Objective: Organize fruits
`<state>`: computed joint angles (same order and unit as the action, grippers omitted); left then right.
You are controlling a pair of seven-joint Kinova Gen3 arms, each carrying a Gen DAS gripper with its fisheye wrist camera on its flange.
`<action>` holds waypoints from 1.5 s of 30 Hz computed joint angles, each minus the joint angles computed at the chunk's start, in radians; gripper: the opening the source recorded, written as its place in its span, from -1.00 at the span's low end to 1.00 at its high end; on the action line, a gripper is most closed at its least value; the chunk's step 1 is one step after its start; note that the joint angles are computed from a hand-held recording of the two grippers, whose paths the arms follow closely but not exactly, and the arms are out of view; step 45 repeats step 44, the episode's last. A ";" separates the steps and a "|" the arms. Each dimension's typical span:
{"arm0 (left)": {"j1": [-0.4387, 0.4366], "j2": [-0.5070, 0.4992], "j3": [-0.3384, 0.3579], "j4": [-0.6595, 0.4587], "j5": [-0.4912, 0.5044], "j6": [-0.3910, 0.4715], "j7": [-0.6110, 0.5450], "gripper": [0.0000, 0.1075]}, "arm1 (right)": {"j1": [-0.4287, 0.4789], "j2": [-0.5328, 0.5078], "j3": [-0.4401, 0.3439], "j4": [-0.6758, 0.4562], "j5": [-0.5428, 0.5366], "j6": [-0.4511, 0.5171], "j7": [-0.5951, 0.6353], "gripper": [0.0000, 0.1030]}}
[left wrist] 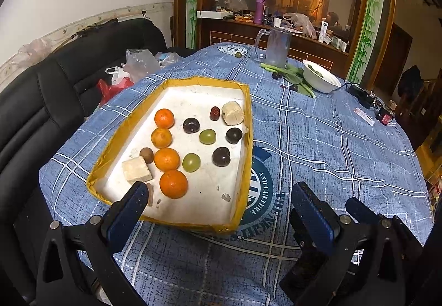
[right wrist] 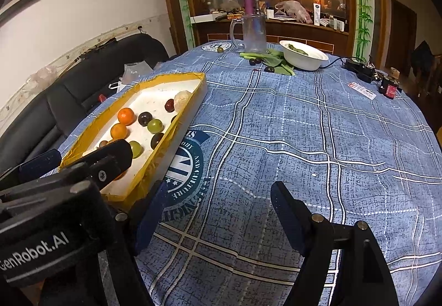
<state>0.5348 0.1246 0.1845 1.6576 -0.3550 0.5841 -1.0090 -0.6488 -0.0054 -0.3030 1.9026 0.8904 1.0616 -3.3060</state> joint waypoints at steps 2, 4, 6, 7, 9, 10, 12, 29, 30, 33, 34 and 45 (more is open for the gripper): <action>-0.001 0.003 0.001 -0.003 0.006 0.003 -0.005 0.92 | 0.000 0.003 0.000 -0.003 -0.002 0.000 0.002 0.57; 0.001 0.004 0.000 -0.003 0.005 0.004 -0.003 0.92 | 0.000 0.003 0.001 -0.003 -0.001 0.001 0.003 0.57; 0.000 0.005 0.001 -0.004 0.009 0.005 -0.007 0.92 | -0.002 0.008 0.000 -0.008 -0.002 0.005 0.006 0.58; -0.001 0.005 0.000 -0.003 0.012 0.005 -0.009 0.92 | -0.003 0.010 0.002 -0.010 -0.002 0.005 0.009 0.58; 0.000 0.007 0.000 -0.005 0.012 0.009 -0.008 0.92 | -0.004 0.015 0.004 -0.016 -0.003 0.009 0.018 0.58; 0.000 0.008 0.000 -0.006 0.014 0.010 -0.010 0.92 | -0.005 0.017 0.006 -0.019 -0.003 0.010 0.022 0.58; -0.003 0.011 0.000 -0.009 0.022 0.014 -0.018 0.92 | -0.006 0.022 0.010 -0.024 -0.004 0.014 0.031 0.59; -0.025 0.032 -0.011 -0.033 0.093 0.037 -0.073 0.92 | 0.001 0.050 0.040 -0.060 -0.026 -0.003 0.100 0.63; -0.025 0.033 -0.011 -0.034 0.094 0.038 -0.074 0.92 | 0.001 0.054 0.042 -0.064 -0.028 -0.005 0.104 0.63; -0.027 0.037 -0.015 -0.038 0.096 0.045 -0.068 0.92 | 0.001 0.065 0.050 -0.077 -0.034 -0.013 0.121 0.63; -0.030 0.038 -0.016 -0.041 0.101 0.048 -0.070 0.92 | 0.003 0.067 0.054 -0.080 -0.038 -0.023 0.128 0.64; -0.017 0.045 -0.040 -0.059 0.025 0.079 -0.006 0.92 | 0.008 0.095 0.091 -0.115 -0.070 -0.086 0.201 0.66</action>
